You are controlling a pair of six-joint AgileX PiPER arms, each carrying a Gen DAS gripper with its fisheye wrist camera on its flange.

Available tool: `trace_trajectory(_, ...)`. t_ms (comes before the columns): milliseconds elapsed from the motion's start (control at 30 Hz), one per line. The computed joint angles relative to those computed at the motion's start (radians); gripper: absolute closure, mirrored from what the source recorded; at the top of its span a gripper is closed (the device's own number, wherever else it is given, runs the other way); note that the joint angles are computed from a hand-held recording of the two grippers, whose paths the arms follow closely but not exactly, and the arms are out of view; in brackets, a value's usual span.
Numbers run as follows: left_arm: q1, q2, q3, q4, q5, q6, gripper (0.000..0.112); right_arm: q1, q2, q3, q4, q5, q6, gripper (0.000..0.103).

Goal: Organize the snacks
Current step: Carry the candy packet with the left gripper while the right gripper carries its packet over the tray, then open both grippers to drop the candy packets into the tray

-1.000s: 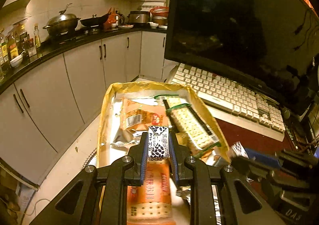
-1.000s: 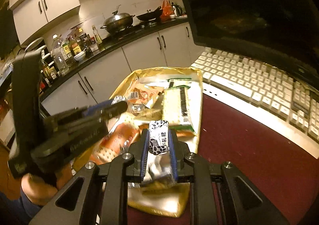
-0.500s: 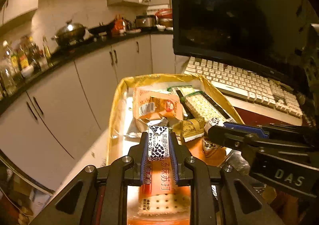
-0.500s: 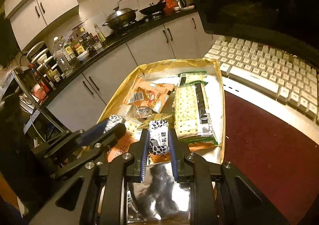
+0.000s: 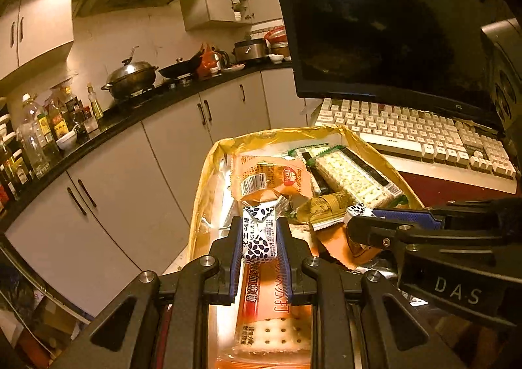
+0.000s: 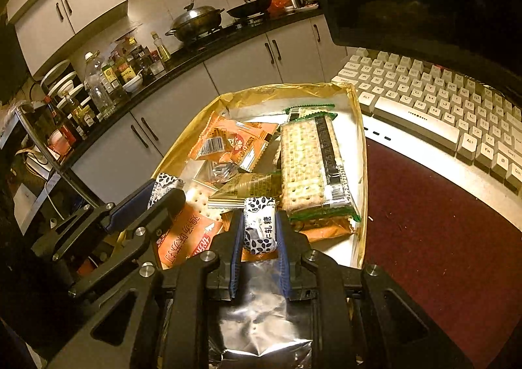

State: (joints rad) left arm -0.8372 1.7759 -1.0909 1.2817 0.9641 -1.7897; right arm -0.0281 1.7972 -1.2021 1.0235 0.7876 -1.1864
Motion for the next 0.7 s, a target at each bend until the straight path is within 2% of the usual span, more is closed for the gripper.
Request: trace_trajectory(700,-0.029,0.013,-0.009,0.003,0.062,0.002,0.092,-0.004,-0.016,0.014,0.005,0.009,-0.009,0.084)
